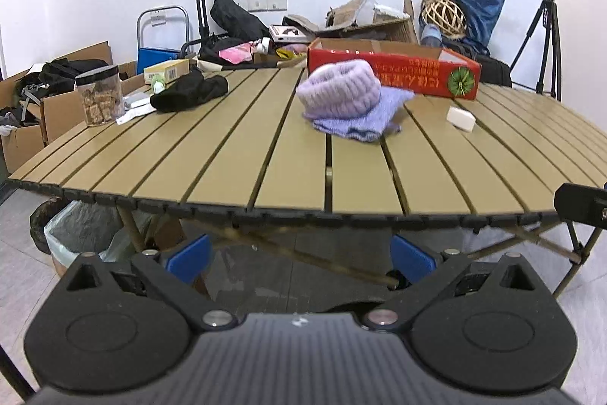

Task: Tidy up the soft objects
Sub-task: 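Raise both open tools back toward the table, then grasp the lavender fuzzy headband with the right tool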

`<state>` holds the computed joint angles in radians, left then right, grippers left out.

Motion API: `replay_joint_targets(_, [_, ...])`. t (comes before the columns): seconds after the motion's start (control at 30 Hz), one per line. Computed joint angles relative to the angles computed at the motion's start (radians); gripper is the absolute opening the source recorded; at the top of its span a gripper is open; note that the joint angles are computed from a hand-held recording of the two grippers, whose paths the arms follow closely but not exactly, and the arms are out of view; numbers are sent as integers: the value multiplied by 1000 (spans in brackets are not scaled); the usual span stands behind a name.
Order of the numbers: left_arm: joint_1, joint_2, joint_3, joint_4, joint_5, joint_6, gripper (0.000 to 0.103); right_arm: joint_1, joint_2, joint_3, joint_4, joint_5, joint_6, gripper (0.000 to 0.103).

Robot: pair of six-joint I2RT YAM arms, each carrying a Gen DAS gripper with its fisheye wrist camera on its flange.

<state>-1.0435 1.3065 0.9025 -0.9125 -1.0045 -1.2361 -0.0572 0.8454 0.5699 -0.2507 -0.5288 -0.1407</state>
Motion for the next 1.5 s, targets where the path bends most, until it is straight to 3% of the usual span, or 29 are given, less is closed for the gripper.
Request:
replay_joint_targets(0.53, [161,-39,12,238,-17,273,103,116,90,-14,281,89,87,103])
replay_joint_targets(0.97, [328,-33,12,425,40,462,103,247,321,82,457,223,125,103])
replay_joint_targets(1.5, [615,-159,-82,596,249,692,103,451,609,268,530,402,68,103])
